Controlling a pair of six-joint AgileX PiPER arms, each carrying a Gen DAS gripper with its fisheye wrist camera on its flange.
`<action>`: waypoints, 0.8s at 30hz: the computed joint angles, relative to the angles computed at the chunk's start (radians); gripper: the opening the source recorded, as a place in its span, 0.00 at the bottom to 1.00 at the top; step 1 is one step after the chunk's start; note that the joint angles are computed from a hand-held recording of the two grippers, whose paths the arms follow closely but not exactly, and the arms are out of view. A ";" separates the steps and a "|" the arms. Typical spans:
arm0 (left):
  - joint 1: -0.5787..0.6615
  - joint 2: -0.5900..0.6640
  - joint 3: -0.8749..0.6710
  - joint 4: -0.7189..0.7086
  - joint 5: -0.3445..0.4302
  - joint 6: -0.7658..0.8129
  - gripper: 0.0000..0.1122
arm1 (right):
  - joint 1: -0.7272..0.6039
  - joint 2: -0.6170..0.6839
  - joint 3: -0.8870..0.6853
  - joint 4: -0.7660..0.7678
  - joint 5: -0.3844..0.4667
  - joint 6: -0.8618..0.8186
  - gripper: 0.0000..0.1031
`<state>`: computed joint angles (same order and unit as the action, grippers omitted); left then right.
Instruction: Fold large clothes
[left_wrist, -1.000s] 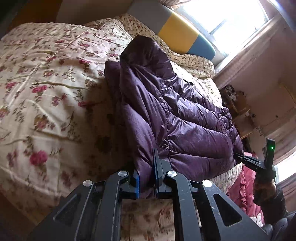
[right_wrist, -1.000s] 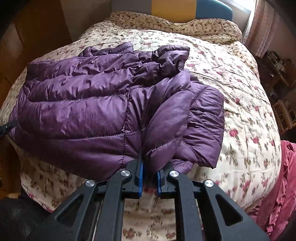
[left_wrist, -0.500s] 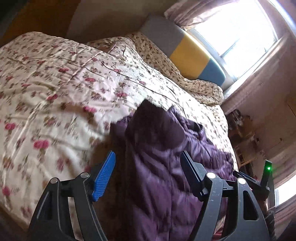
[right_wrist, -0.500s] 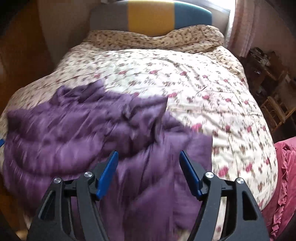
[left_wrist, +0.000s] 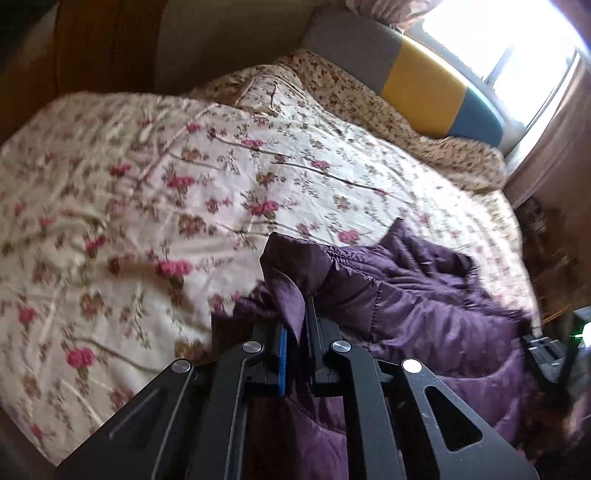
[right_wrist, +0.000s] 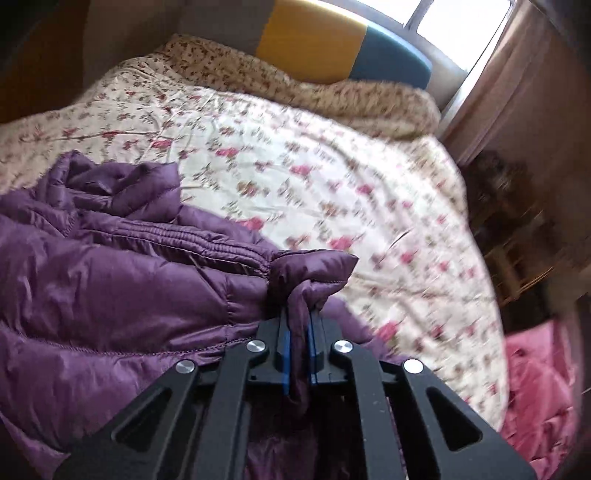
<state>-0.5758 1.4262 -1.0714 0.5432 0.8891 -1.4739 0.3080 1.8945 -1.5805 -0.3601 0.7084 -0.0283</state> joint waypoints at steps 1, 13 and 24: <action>-0.001 0.033 -0.026 0.002 0.027 0.017 0.07 | 0.007 0.004 0.007 -0.037 -0.013 0.034 0.05; -0.111 0.278 -0.089 0.224 0.146 -0.059 0.07 | 0.031 0.143 0.018 -0.249 -0.092 0.285 0.12; -0.103 0.253 -0.034 0.267 0.076 -0.171 0.09 | 0.030 0.153 0.031 -0.287 -0.124 0.342 0.14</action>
